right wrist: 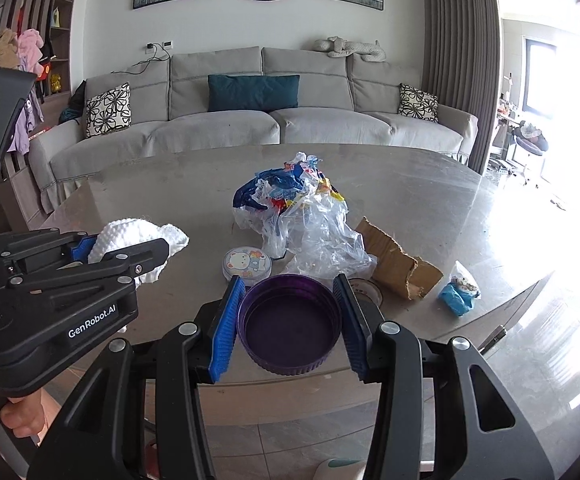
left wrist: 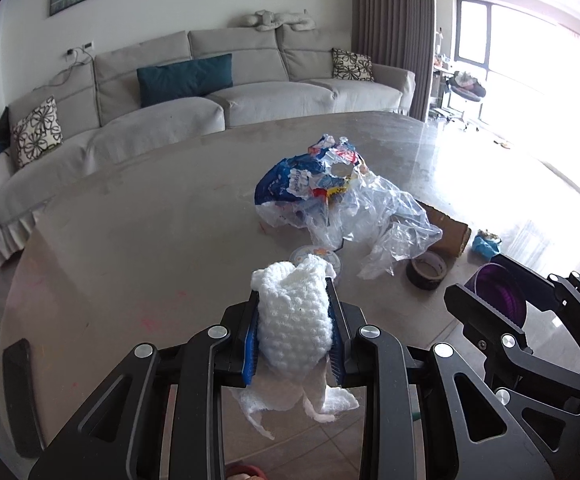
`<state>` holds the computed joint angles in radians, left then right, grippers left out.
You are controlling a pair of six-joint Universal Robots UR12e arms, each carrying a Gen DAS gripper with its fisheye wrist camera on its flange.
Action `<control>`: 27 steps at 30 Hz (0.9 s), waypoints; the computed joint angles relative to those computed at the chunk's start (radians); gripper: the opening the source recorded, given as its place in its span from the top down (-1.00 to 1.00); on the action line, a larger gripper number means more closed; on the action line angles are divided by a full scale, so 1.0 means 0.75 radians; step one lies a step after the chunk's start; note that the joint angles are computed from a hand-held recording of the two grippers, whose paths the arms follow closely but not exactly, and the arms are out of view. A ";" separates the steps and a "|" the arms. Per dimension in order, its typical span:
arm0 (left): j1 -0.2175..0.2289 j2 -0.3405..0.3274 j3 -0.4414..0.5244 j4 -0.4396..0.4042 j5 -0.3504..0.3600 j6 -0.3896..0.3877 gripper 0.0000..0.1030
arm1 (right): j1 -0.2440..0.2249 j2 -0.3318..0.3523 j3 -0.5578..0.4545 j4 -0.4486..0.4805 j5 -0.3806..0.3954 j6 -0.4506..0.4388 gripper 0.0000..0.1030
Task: Collect trash
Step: 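Carry tissue and purple lid over the white bin and open the left gripper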
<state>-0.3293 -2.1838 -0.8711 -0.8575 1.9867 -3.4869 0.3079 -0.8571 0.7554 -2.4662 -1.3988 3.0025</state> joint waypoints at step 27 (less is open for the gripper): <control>-0.227 -0.128 0.230 -0.015 -0.242 0.274 0.43 | -0.142 -0.454 0.674 -0.325 -0.321 0.201 0.09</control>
